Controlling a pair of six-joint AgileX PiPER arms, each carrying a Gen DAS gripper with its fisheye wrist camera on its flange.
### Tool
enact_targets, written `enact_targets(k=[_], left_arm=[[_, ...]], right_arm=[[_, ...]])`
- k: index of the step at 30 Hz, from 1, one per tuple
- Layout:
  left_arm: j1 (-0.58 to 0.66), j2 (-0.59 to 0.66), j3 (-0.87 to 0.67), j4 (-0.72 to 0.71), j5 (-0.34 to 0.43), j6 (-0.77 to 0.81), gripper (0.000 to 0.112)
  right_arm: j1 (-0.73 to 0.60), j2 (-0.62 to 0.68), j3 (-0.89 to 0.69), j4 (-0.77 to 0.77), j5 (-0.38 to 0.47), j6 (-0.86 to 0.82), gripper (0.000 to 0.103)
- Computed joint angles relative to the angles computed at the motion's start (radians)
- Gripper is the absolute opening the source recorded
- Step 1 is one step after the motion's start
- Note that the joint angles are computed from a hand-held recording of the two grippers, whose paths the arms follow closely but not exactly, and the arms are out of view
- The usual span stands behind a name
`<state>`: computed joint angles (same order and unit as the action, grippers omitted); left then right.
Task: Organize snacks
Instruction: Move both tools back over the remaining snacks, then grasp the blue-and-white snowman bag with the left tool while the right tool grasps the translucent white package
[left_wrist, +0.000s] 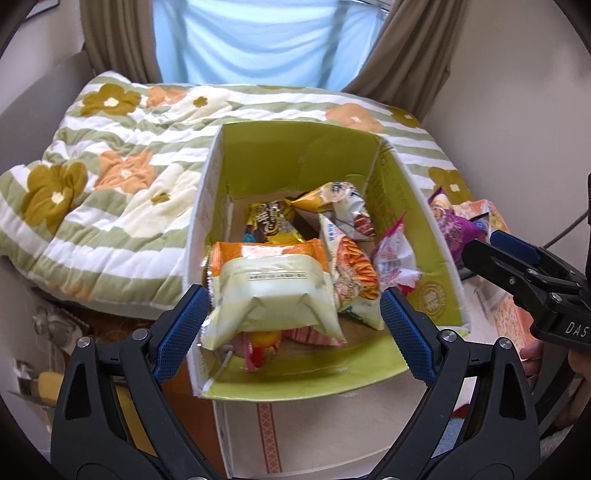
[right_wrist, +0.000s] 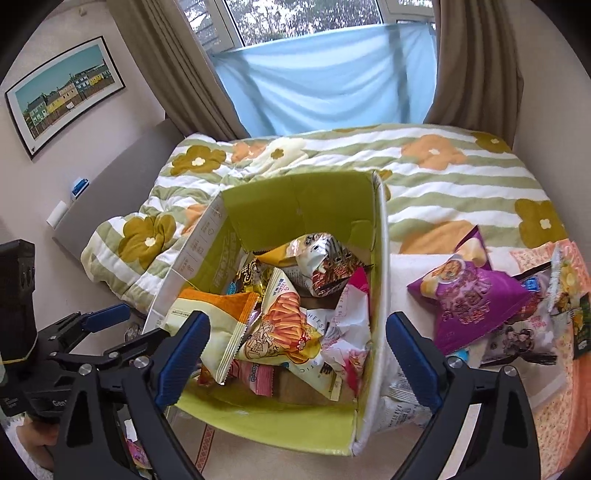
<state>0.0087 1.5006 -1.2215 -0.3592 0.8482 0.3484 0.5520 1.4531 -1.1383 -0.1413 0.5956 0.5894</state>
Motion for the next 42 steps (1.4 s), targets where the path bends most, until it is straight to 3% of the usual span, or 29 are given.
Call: enact_targets(k=[5, 11, 13, 14, 17, 20, 25, 29, 31, 34, 42], left_arm=[[-0.065, -0.044, 0.027, -0.029, -0.012, 0.002, 0.093], [-0.225, -0.088, 0.049, 0.062, -0.050, -0.127, 0.093], [-0.311, -0.091, 0.047, 0.132, -0.070, -0.219, 0.093], [-0.356, -0.091, 0.047, 0.172, -0.083, -0.275, 0.093], [-0.490, -0.086, 0.054, 0.305, -0.122, -0.469, 0.093], [-0.619, -0.035, 0.023, 0.443, -0.110, -0.699, 0.093], [-0.785, 0.073, -0.034, 0.618, -0.067, -1.026, 0.093], [-0.877, 0.160, -0.064, 0.710, -0.044, -1.274, 0.093], [-0.931, 0.208, -0.090, 0.802, -0.007, -1.401, 0.094], [-1.004, 0.304, -0.183, 0.910, 0.110, -1.486, 0.094], [-1.085, 0.579, -0.498, 0.985, 0.369, -1.374, 0.094]], right_arm=[[0.002, -0.140, 0.086, -0.115, 0.056, 0.111, 0.095], [-0.140, -0.332, 0.223, -0.087, 0.079, 0.005, 0.095], [-0.242, -0.380, 0.261, -0.002, 0.084, -0.166, 0.097], [-0.299, -0.398, 0.277, 0.058, 0.083, -0.266, 0.103], [-0.488, -0.440, 0.336, 0.242, 0.067, -0.566, 0.103], [-0.688, -0.441, 0.360, 0.447, 0.104, -0.866, 0.103], [-1.029, -0.340, 0.351, 0.717, 0.259, -1.365, 0.103], [-1.167, -0.222, 0.331, 0.773, 0.326, -1.582, 0.103], [-1.206, -0.174, 0.330, 0.792, 0.335, -1.672, 0.103], [-1.236, -0.097, 0.329, 0.796, 0.321, -1.768, 0.103], [-1.293, 0.050, 0.337, 0.847, 0.293, -1.921, 0.103]])
